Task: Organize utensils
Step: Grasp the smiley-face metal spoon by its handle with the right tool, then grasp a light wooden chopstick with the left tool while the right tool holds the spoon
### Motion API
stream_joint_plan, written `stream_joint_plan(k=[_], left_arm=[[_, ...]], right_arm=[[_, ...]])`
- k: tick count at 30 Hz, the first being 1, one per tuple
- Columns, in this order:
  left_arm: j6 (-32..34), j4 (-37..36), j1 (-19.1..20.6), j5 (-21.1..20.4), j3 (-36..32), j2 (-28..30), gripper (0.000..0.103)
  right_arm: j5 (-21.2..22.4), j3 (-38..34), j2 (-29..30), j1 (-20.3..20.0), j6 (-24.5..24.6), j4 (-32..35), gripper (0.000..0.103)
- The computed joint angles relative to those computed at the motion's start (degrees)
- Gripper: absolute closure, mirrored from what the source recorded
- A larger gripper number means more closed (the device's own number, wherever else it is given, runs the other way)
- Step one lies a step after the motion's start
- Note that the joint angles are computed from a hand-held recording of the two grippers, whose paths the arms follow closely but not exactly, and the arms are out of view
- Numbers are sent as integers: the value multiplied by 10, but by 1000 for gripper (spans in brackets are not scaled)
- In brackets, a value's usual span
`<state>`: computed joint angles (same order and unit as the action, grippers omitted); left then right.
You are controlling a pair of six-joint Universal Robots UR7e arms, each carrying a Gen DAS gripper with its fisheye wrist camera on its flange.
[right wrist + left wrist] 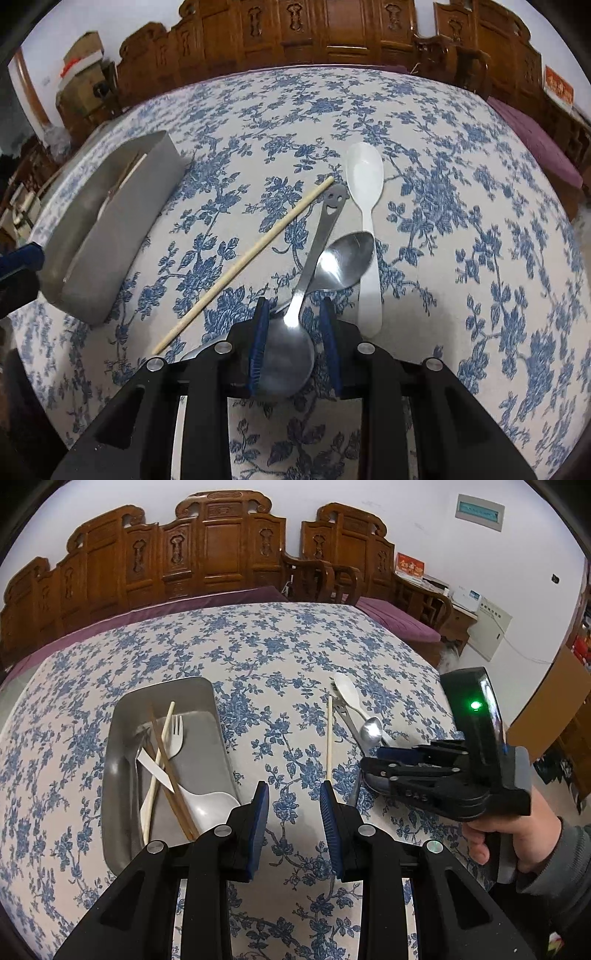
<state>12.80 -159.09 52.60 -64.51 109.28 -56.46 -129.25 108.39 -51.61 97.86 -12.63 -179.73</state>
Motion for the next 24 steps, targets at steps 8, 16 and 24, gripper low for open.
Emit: stream_joint_plan(k=[8, 16, 24], left_arm=[[2, 0, -3, -3, 2, 1, 76], [3, 2, -7, -4, 3, 2, 76], [4, 2, -5, -2, 3, 1, 76]], right_arm=[[-65, -26, 0, 15, 44, 101, 84], [-78, -53, 13, 17, 69, 134, 84], [-94, -57, 9, 20, 71, 170, 94]])
